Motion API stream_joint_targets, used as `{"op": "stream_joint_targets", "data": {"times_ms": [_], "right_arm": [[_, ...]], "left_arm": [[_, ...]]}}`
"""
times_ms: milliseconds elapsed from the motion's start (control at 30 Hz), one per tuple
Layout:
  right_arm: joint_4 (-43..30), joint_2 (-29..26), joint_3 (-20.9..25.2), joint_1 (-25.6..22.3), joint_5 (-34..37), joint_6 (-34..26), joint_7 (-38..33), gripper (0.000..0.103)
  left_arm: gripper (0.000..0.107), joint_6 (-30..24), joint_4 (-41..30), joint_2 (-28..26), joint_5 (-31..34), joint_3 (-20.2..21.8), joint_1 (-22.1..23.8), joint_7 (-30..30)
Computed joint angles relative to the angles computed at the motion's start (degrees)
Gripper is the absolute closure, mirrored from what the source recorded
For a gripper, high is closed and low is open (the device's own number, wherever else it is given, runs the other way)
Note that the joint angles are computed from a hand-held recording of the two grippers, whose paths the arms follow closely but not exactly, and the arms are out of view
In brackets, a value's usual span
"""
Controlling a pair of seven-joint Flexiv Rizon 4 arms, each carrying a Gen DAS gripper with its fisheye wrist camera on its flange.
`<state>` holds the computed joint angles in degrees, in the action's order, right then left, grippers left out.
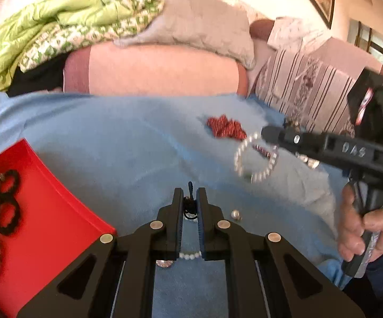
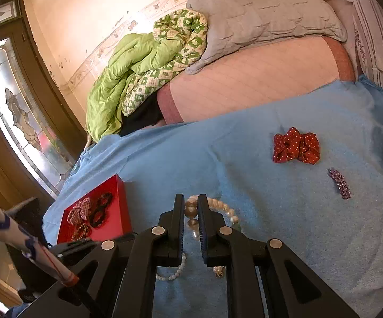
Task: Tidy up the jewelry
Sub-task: 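Grasp the gold round pendant with the left gripper while the right grasps the large pearl bracelet, then carry the gold pendant and pearl bracelet with both grippers over the red tray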
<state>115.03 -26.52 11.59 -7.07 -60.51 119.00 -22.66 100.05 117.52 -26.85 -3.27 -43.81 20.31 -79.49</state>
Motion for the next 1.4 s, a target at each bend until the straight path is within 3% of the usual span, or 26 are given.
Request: {"op": "stream_joint_targets", "data": {"times_ms": [200, 700, 1067, 1400], "right_arm": [[-0.5, -0.5, -0.1, -0.1, -1.4, 0.9, 1.5, 0.092], [-1.9, -1.2, -1.6, 0.7, -5.6, 2.0, 4.8, 0.092], [-3.2, -1.6, -3.1, 3.8, -8.5, 2.4, 6.9, 0.092], [-3.5, -1.9, -1.9, 6.0, -7.1, 0.3, 5.4, 0.092]], "left_arm": [[0.098, 0.2, 0.3, 0.8, 0.4, 0.6, 0.3, -0.8], [0.097, -0.1, 0.2, 2.8, -2.6, 8.8, -6.1, -0.4], [0.098, 0.4, 2.3, 4.6, -3.1, 8.4, -3.9, -1.6], [0.098, 1.6, 5.8, 7.0, -1.4, 3.7, 3.1, -4.0]]}}
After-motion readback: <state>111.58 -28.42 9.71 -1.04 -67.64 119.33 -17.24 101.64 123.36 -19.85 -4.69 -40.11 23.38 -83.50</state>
